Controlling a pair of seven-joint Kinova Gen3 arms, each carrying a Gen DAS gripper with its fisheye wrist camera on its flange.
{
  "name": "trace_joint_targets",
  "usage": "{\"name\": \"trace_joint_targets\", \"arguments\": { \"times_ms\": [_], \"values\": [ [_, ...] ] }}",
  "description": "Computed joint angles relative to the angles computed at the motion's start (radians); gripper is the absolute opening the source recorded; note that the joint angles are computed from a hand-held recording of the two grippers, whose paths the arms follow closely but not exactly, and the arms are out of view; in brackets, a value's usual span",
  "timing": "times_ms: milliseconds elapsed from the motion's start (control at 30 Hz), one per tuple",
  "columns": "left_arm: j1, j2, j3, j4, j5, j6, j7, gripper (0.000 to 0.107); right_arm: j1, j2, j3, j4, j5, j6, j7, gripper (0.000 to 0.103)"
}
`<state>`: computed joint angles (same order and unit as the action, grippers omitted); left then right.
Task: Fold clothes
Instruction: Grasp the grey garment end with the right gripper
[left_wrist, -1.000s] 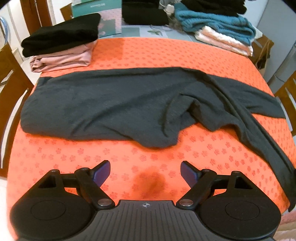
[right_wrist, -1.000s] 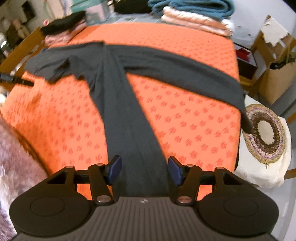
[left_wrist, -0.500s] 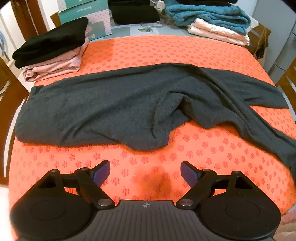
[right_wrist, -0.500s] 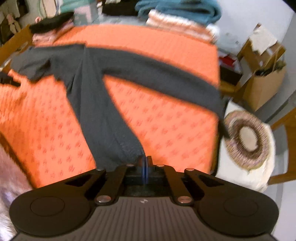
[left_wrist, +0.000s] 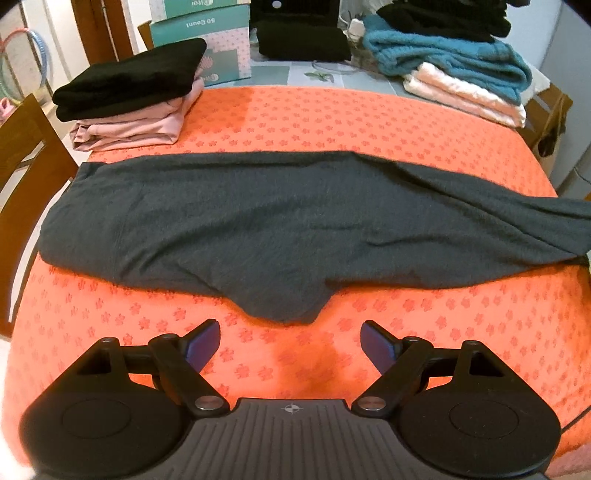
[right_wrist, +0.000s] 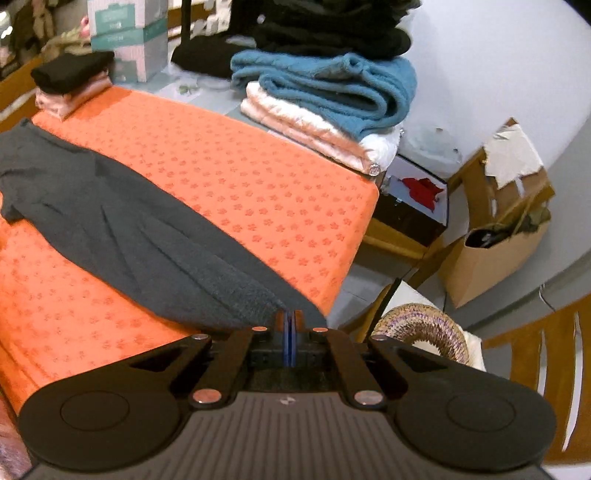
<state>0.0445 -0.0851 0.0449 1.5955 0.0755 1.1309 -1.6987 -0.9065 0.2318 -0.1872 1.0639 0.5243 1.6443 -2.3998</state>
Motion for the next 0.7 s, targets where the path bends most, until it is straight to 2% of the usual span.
{"name": "trace_joint_targets", "arguments": {
  "times_ms": [233,333,500,633,667,700],
  "values": [
    [0.046,0.018,0.052,-0.032,-0.069,-0.019,0.104,0.085,0.168,0.034,0.030,0.039,-0.163,-0.074,0.197,0.002],
    [0.073,0.036,0.071,-0.053,-0.100,-0.030,0.146,0.085,0.196,0.036,0.043,0.089,-0.181,-0.096,0.214,0.002],
    [0.122,0.085,0.090,-0.090,-0.125,-0.056,0.173,0.085,0.232,-0.058,0.041,0.227,-0.188,-0.193,0.129,0.002],
    [0.163,0.129,0.099,-0.092,-0.147,-0.099,0.197,0.085,0.250,-0.176,-0.002,0.362,-0.176,-0.305,-0.011,0.004],
    [0.174,0.141,0.100,-0.092,-0.157,-0.109,0.210,0.084,0.254,-0.205,-0.018,0.394,-0.170,-0.334,-0.050,0.006],
    [0.185,0.154,0.101,-0.093,-0.167,-0.118,0.223,0.084,0.259,-0.229,-0.036,0.423,-0.164,-0.367,-0.084,0.014]
  ]
}}
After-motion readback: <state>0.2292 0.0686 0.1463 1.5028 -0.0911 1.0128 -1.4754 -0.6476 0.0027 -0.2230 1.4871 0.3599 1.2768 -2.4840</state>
